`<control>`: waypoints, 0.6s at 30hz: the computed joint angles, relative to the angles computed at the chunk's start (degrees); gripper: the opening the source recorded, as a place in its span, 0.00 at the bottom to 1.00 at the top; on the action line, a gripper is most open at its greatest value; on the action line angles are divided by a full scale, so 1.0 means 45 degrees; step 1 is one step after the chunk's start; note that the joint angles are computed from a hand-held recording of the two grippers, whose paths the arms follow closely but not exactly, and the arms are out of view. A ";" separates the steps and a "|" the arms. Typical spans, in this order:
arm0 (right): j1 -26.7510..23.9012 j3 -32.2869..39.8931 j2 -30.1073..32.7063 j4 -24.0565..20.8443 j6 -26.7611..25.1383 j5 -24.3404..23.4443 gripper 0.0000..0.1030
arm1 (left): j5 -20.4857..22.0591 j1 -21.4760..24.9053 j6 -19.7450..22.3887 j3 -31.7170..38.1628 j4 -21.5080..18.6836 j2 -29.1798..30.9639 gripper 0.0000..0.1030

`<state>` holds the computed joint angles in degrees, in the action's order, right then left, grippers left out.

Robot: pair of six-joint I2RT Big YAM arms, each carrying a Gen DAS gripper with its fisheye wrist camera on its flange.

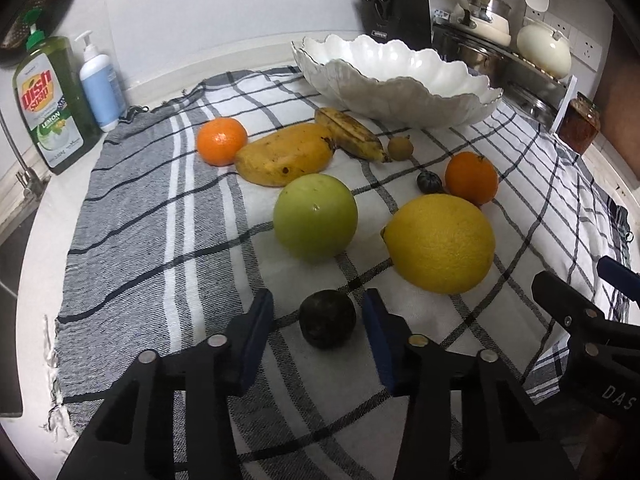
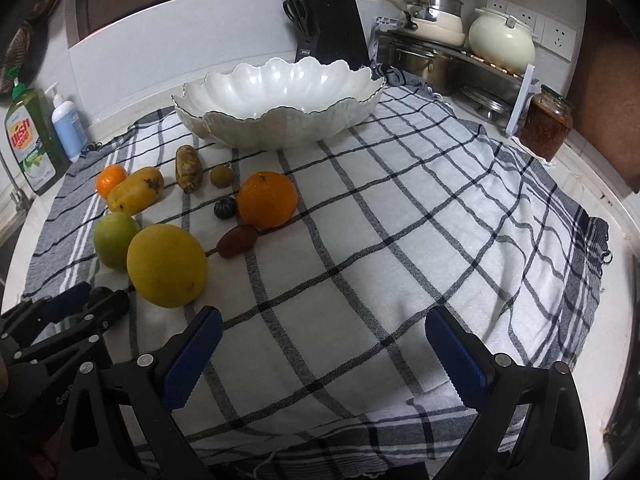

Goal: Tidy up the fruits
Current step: 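Move the left tool to the dark plum and close on it, then lift the dark plum with the left tool while the right tool grasps the large yellow citrus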

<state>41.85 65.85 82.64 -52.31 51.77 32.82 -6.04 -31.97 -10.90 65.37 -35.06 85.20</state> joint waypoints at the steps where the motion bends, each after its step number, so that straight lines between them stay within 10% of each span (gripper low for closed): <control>1: -0.0015 -0.0013 0.0005 0.0030 -0.0020 -0.0001 0.99 | 0.0048 0.0009 0.0032 0.0017 0.0003 0.0030 0.37; 18: 0.0081 0.0123 -0.0012 0.0065 -0.0120 0.0129 0.99 | 0.0064 0.0164 0.0290 -0.0279 0.0528 -0.0435 0.26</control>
<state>42.22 66.40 82.58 -52.01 51.23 33.41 -5.76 -31.23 -9.60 64.11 -32.68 83.24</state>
